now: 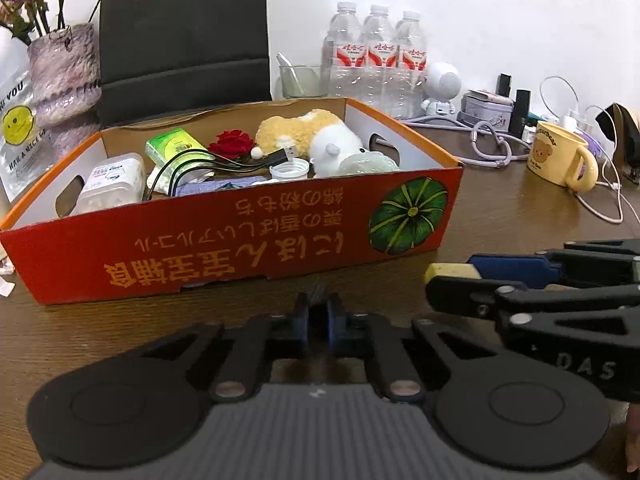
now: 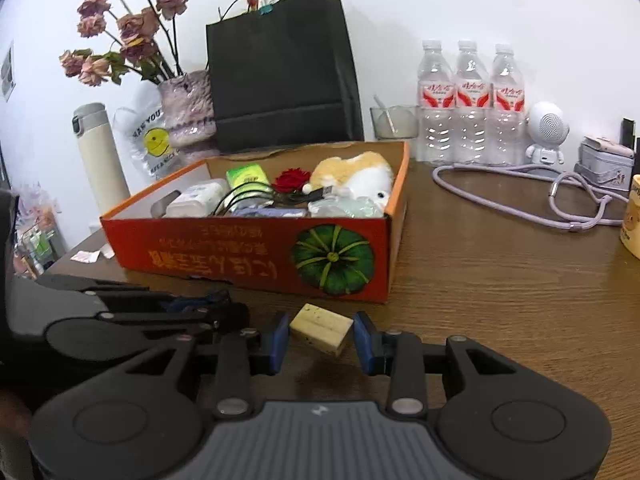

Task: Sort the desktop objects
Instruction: 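Carry the yellow block into the box and open the right tool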

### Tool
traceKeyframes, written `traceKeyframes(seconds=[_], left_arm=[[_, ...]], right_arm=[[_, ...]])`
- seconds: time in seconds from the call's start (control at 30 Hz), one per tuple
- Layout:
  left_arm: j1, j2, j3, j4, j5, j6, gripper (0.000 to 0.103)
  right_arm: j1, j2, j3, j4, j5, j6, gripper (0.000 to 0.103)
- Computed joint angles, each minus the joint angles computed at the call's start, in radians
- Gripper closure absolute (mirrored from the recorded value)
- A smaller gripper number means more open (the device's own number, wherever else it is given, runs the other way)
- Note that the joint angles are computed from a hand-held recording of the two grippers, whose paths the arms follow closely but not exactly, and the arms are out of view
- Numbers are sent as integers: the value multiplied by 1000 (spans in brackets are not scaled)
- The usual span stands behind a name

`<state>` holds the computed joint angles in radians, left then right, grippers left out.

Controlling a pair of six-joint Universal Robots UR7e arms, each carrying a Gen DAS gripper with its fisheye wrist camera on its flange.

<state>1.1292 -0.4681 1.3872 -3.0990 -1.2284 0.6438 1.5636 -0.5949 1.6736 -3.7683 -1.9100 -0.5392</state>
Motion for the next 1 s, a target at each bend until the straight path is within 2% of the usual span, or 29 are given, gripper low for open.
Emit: traceKeyframes(seconds=[0.23,0.4,0.5,0.63,0.8,1.0], left_arm=[[-5,-24,31,-27,29,-16,96],[-8,-95,159,-174,65,-33,96],[-5,-150,262,-254,108,-40,96],[0,-248,381,-296,98,-52,96],[-6,-338,486,-357,63,-24,96],[5,-434,592,-370,9,-74,96]], right_arm=[[1,4,5,-13,13,-4,69],[10,18,2,-48,14,-40,69],[20,18,18,-52,44,-54,69],[87,58,46,-117,-10,-63,69],[148,82,127,-197,-21,-9,69],[216,91,208,-316,-89,-40,69]])
